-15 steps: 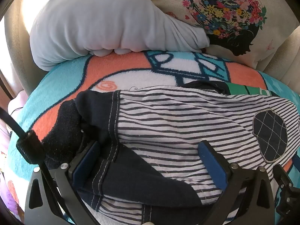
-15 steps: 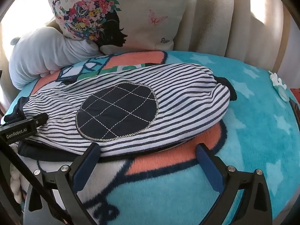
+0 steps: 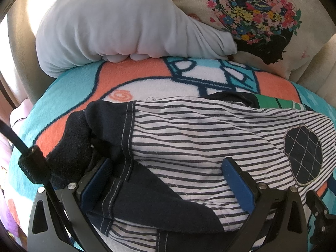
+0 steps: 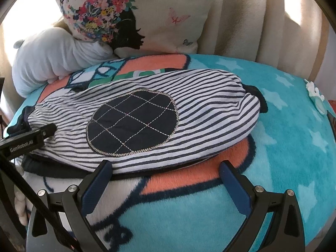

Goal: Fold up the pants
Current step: 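Move both grippers open over the striped pants lying on the blanket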

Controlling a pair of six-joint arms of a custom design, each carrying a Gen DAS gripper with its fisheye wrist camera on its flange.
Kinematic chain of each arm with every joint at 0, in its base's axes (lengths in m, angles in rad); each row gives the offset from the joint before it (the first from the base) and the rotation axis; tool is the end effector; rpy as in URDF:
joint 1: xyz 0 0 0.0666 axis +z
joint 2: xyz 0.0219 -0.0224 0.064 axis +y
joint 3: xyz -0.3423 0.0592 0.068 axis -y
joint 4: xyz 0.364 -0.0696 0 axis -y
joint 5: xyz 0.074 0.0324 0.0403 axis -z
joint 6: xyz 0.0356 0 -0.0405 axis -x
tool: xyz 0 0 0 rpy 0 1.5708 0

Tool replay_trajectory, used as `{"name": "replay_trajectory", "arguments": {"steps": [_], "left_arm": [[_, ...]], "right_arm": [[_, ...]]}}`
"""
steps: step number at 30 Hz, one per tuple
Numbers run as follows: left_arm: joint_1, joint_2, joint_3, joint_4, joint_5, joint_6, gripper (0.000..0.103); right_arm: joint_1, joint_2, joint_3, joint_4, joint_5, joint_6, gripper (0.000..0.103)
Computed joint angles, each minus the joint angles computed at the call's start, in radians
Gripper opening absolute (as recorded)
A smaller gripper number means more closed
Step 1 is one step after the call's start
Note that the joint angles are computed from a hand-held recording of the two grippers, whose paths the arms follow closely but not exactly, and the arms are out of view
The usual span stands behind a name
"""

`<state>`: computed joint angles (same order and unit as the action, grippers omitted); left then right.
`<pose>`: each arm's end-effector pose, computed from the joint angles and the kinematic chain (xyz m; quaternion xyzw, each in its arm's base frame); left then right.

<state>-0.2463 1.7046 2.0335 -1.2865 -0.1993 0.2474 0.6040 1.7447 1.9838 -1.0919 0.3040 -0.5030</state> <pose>0.5272 -0.1257 0.4892 -0.0305 0.9486 0.0186 0.3144 0.4776 0.3161 0.4607 0.0064 0.9270 0.0620 0.3700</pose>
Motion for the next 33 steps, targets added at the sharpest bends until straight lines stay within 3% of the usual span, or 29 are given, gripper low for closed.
{"name": "replay_trajectory", "arguments": {"steps": [6, 9, 13, 17, 22, 28, 33], "left_arm": [[0.001, 0.007, 0.01, -0.002, -0.004, 0.002, 0.103], [0.008, -0.012, -0.017, 0.025, 0.011, 0.0, 0.103], [0.016, -0.077, -0.093, 0.086, 0.021, 0.027, 0.094], [0.01, -0.154, -0.166, 0.123, 0.011, 0.037, 0.094], [-0.009, -0.262, -0.253, 0.168, -0.036, 0.008, 0.094], [-0.038, -0.359, -0.309, 0.197, -0.077, -0.004, 0.094], [-0.071, -0.424, -0.333, 0.21, -0.097, -0.021, 0.094]], "right_arm": [[-0.013, 0.004, 0.016, -0.03, -0.051, 0.007, 0.102], [-0.009, -0.02, -0.037, 0.043, -0.039, 0.043, 0.103], [-0.006, -0.015, -0.024, 0.016, -0.048, 0.062, 0.102], [0.0, 0.005, 0.016, -0.046, -0.025, 0.085, 0.102], [0.036, -0.04, -0.041, -0.018, 0.106, 0.047, 0.102], [0.141, -0.117, -0.097, 0.01, 0.378, 0.106, 0.102], [0.182, -0.162, -0.106, -0.008, 0.442, 0.1, 0.102]]}}
